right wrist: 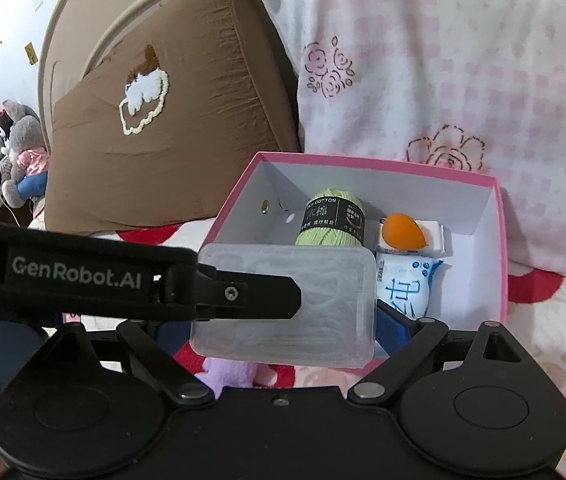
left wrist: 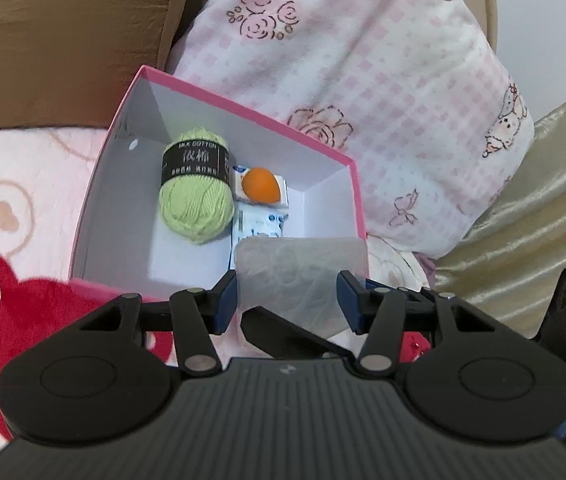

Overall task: Organize objects
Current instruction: 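Lift the clear plastic box with the left tool and carry it over the pink box, then lower the clear plastic box into the pink box and open the left tool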

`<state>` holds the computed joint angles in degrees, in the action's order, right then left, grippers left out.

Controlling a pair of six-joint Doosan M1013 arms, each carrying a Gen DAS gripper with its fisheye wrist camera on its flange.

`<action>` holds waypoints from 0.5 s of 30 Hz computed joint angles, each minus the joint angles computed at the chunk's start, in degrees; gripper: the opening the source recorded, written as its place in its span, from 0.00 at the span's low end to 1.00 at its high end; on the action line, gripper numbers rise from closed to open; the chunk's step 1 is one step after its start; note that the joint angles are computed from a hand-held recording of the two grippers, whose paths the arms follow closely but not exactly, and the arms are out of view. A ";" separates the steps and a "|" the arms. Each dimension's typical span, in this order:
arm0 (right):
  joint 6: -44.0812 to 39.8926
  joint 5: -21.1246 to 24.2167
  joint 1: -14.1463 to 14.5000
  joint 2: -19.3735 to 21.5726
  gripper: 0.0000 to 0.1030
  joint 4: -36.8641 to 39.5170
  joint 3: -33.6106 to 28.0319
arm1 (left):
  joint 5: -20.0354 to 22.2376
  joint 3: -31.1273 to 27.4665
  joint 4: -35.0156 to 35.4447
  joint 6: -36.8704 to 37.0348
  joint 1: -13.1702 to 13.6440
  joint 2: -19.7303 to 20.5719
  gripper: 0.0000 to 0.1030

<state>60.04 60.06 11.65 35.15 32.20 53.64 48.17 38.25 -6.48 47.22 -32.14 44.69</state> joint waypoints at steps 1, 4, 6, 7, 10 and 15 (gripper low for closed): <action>0.42 0.19 -0.10 0.55 0.91 0.36 -0.61 | 0.13 -0.65 0.28 0.33 0.03 0.46 0.49; 1.78 -0.15 -0.27 1.67 0.91 0.92 -1.63 | 1.22 -2.66 -0.49 0.11 0.33 1.84 0.49; 2.12 -0.42 -0.02 2.17 0.91 -0.42 -2.20 | 2.06 -3.98 -1.40 -0.53 0.67 2.83 0.49; 2.27 -0.23 0.06 2.58 0.91 -0.92 -2.76 | 2.84 -4.92 -1.52 -0.82 0.78 3.45 0.49; 3.74 2.77 0.00 4.87 0.91 -1.47 -6.10 | 6.67 -9.24 -1.86 -2.32 1.17 6.10 0.49; 7.66 6.79 0.04 8.46 0.91 -2.36 -10.65 | 11.68 -15.16 -2.43 -4.41 1.83 10.07 0.49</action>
